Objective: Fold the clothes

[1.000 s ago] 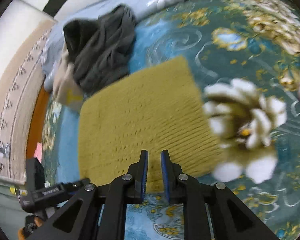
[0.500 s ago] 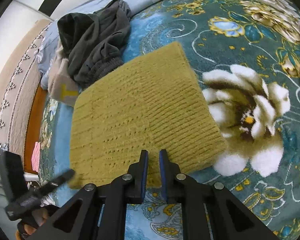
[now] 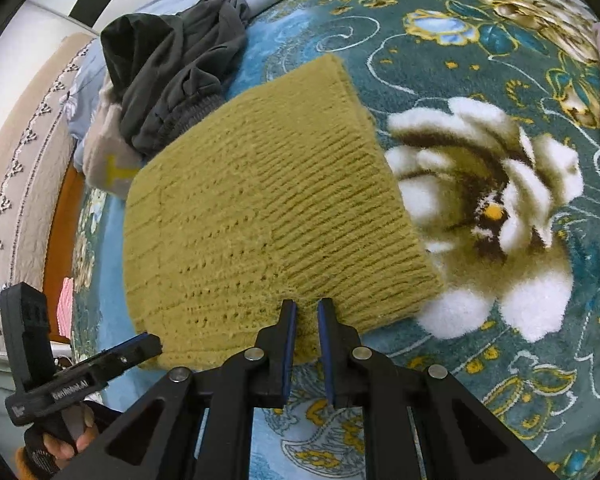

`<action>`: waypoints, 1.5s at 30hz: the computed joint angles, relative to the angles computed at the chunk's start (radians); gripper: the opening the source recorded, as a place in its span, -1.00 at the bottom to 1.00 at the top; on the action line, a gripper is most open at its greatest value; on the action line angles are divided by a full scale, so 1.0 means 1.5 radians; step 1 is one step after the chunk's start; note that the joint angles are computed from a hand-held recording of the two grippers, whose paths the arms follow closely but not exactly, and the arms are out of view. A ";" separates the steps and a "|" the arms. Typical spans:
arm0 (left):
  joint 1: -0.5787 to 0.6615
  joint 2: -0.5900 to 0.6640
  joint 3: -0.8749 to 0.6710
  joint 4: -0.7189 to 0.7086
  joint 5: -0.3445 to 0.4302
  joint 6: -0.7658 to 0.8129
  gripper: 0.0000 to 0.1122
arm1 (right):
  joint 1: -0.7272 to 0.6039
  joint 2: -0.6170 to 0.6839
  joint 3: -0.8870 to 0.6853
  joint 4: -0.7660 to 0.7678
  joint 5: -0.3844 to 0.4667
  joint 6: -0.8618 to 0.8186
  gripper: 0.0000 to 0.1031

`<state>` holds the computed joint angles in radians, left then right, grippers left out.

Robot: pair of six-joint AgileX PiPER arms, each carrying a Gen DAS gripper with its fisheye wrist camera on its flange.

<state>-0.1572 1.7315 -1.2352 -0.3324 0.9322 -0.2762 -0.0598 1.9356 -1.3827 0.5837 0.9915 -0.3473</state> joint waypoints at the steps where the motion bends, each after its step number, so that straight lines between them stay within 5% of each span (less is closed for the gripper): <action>1: 0.008 -0.005 0.008 -0.019 -0.007 0.009 -0.17 | -0.003 0.000 0.001 0.003 0.001 -0.004 -0.72; 8: 0.178 -0.086 0.156 -0.323 -0.083 0.194 -0.16 | -0.018 0.009 -0.013 0.015 0.029 -0.009 -0.73; 11: 0.217 -0.063 0.173 -0.344 -0.094 0.203 -0.16 | -0.016 0.018 -0.032 0.006 0.045 0.003 -0.73; 17: 0.267 0.030 0.158 -0.531 -0.080 0.334 0.05 | -0.009 0.004 -0.037 -0.011 0.043 0.053 -0.73; 23: 0.296 0.073 0.137 -0.535 -0.021 0.369 0.06 | -0.024 -0.027 -0.056 -0.005 0.039 0.068 -0.68; 29: 0.279 0.094 0.118 -0.527 -0.014 0.390 0.03 | -0.060 -0.019 -0.092 0.003 0.043 0.092 -0.68; 31: 0.285 0.069 0.140 -0.513 -0.020 0.396 -0.31 | -0.076 -0.009 -0.099 0.019 0.045 0.087 -0.68; 32: 0.283 0.063 0.140 -0.503 -0.027 0.396 -0.35 | -0.087 -0.004 -0.100 0.031 0.043 0.083 -0.64; 34: 0.276 0.051 0.141 -0.484 -0.039 0.396 -0.41 | -0.113 0.013 -0.100 0.067 0.042 0.076 0.03; 35: 0.267 0.052 0.135 -0.476 -0.048 0.391 -0.42 | -0.128 0.028 -0.102 0.096 0.047 0.074 0.12; 45: 0.252 0.067 0.132 -0.493 -0.074 0.357 -0.40 | -0.152 0.211 -0.236 0.198 0.136 0.068 0.21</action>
<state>0.2206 1.8325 -1.0369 -1.0719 0.8213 0.2594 -0.2878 2.2521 -1.7362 0.8810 1.1949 -0.2446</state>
